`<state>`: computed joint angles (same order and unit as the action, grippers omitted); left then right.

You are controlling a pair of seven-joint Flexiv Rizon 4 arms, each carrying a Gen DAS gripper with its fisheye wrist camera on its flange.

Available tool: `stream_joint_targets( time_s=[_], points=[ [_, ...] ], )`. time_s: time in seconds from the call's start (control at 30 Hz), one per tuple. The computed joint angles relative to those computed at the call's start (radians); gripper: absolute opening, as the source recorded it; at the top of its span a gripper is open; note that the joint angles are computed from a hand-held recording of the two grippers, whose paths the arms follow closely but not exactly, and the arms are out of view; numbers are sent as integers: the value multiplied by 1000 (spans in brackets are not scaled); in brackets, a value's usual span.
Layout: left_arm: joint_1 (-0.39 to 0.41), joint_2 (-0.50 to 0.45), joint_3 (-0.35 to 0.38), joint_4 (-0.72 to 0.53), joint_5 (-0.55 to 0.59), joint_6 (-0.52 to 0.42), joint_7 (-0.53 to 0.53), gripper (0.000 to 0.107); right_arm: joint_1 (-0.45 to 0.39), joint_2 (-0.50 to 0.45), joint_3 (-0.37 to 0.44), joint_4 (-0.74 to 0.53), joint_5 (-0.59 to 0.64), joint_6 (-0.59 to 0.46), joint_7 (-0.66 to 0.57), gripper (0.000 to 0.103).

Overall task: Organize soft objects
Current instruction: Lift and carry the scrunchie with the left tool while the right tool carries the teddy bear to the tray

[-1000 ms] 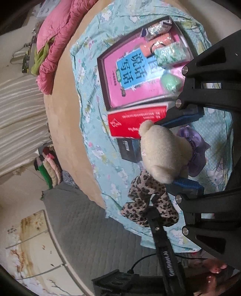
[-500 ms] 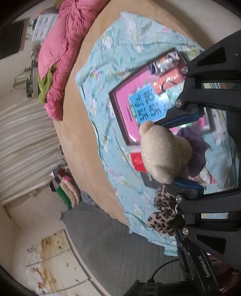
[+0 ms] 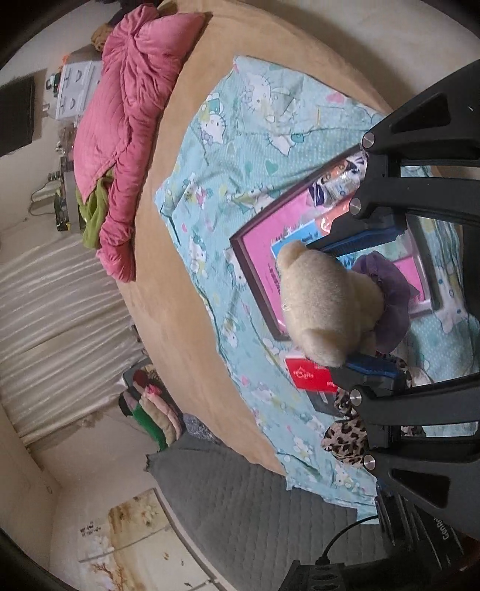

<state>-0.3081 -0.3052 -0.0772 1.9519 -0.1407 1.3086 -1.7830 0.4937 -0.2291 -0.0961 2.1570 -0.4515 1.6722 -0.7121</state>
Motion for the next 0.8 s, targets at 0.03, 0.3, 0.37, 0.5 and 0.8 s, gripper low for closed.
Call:
stream_joint_targets(
  time_s=[0.03, 0.3, 0.37, 0.5, 0.8],
  points=[
    [-1, -10, -1, -10, 2, -7, 1, 9, -1, -1, -3, 0, -1, -3, -1, 50],
    [-24, -90, -5, -93, 15, -64, 1, 9, -15, -15, -20, -1, 2, -8, -5, 50],
    [-29, -109, -5, -113, 19, -82, 4, 9, -11, -18, -31, 1, -3, -11, -4, 50],
    [-39, -137, -3, -140, 26, -101, 5, 9, -37, -33, -8, -11, -1, -33, -23, 50],
    [-32, -191, -21, -182, -2, -130, 36, 9, -74, -70, 14, -31, 10, -55, -48, 50]
  ],
)
